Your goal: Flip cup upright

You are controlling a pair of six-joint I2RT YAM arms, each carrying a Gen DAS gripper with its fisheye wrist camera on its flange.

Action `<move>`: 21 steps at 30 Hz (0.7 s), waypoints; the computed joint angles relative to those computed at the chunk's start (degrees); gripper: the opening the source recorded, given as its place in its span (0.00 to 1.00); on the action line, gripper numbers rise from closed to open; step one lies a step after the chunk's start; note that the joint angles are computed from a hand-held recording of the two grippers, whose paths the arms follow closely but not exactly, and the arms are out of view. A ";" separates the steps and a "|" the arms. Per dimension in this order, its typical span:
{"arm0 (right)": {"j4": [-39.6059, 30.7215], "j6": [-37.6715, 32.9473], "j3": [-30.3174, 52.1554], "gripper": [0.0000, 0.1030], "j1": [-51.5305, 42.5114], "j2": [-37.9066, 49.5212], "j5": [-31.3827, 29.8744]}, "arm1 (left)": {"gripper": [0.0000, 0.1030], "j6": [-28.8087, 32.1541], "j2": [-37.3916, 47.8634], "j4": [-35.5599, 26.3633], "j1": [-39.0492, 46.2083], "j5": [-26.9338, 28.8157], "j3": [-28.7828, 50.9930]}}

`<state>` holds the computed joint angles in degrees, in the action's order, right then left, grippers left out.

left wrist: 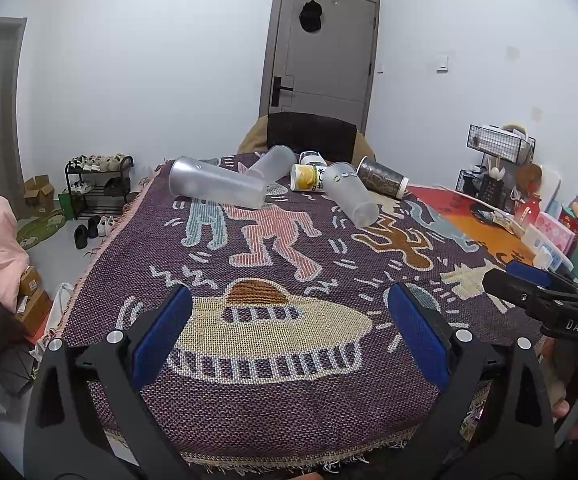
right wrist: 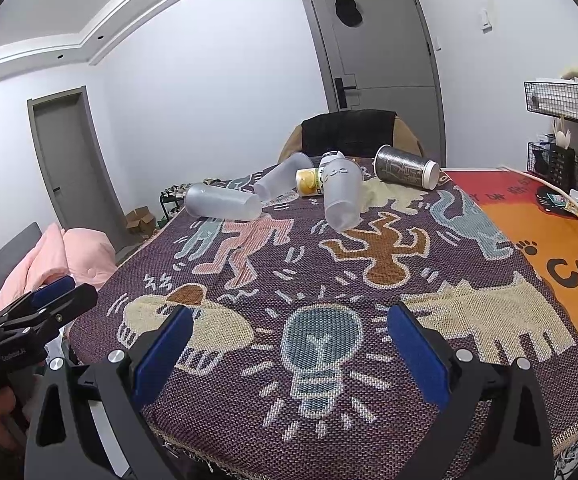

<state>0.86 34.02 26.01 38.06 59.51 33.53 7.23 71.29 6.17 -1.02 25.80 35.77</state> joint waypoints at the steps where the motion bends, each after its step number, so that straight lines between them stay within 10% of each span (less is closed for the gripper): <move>1: 0.21 -0.16 -0.09 0.93 -0.11 -0.05 -0.17 | 0.95 0.02 -0.12 0.13 -0.01 -0.11 -0.09; 21: 0.93 -1.05 0.99 0.93 0.22 1.57 -0.12 | 0.95 0.19 -1.98 0.40 2.04 0.81 -0.59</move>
<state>1.79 32.97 27.00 38.28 61.08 33.41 7.43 69.31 6.58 1.03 26.61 35.17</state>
